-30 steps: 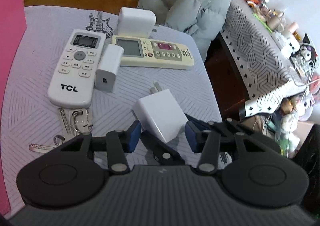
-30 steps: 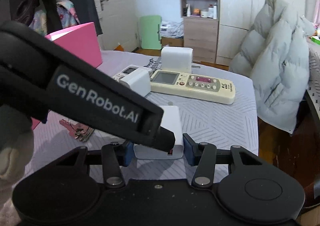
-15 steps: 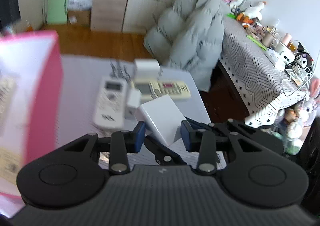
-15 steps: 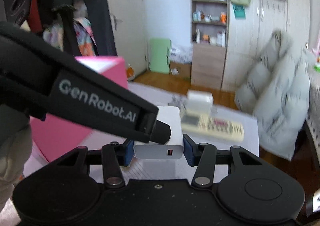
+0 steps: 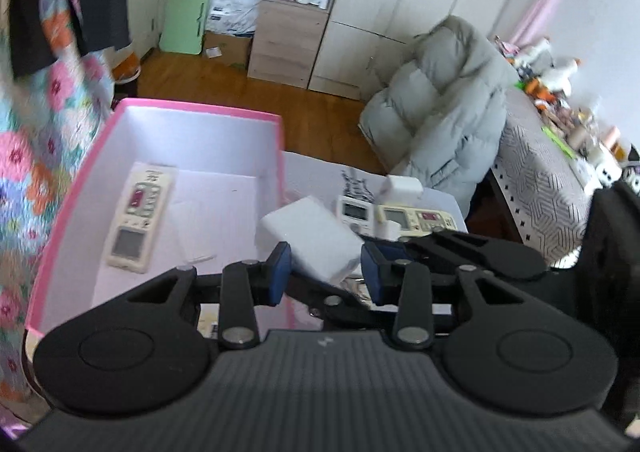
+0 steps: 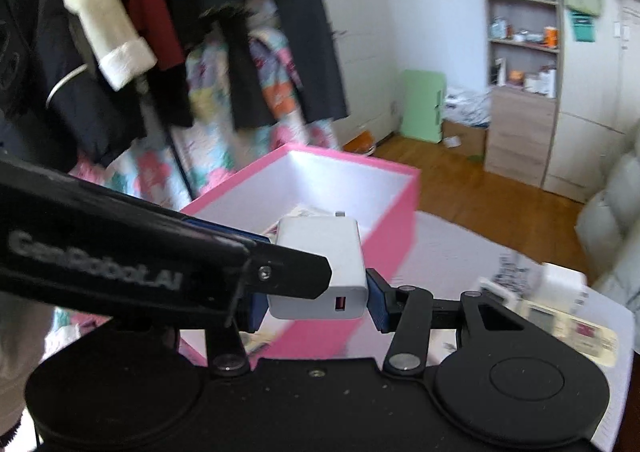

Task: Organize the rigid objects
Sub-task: 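Carry the white charger block into the pink box and open the left gripper, then reach the left gripper to the silver keys and close on them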

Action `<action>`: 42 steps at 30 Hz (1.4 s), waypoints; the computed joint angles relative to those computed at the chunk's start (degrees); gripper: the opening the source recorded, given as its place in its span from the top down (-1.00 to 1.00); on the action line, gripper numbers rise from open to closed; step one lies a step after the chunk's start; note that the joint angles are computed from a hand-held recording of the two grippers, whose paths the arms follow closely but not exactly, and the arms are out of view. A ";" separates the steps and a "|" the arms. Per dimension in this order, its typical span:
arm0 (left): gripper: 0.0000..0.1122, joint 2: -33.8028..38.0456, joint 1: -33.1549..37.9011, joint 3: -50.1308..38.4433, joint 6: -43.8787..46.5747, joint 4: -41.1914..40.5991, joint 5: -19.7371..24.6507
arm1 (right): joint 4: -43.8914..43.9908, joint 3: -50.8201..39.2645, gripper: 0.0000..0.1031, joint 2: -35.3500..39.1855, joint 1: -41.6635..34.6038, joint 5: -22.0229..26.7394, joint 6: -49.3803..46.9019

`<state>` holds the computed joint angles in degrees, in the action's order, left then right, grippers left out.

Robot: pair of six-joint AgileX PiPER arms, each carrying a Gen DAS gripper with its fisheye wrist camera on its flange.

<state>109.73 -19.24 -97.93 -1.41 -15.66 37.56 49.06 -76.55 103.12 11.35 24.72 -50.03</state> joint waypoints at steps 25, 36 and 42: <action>0.33 2.58 6.13 2.99 -5.89 10.71 -5.09 | -15.40 -5.12 -0.36 3.13 7.13 -4.45 13.29; 0.20 1.09 -1.85 2.42 5.84 3.99 -5.46 | 6.08 15.70 -0.49 -12.17 -6.81 -7.15 -7.88; 0.23 9.22 -7.81 -8.43 7.99 3.73 2.29 | 27.84 22.48 -0.33 -10.16 -11.35 -7.60 -27.18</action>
<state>118.95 -27.05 -106.36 6.59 -11.93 39.85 76.90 -54.07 92.96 -0.01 17.12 -77.21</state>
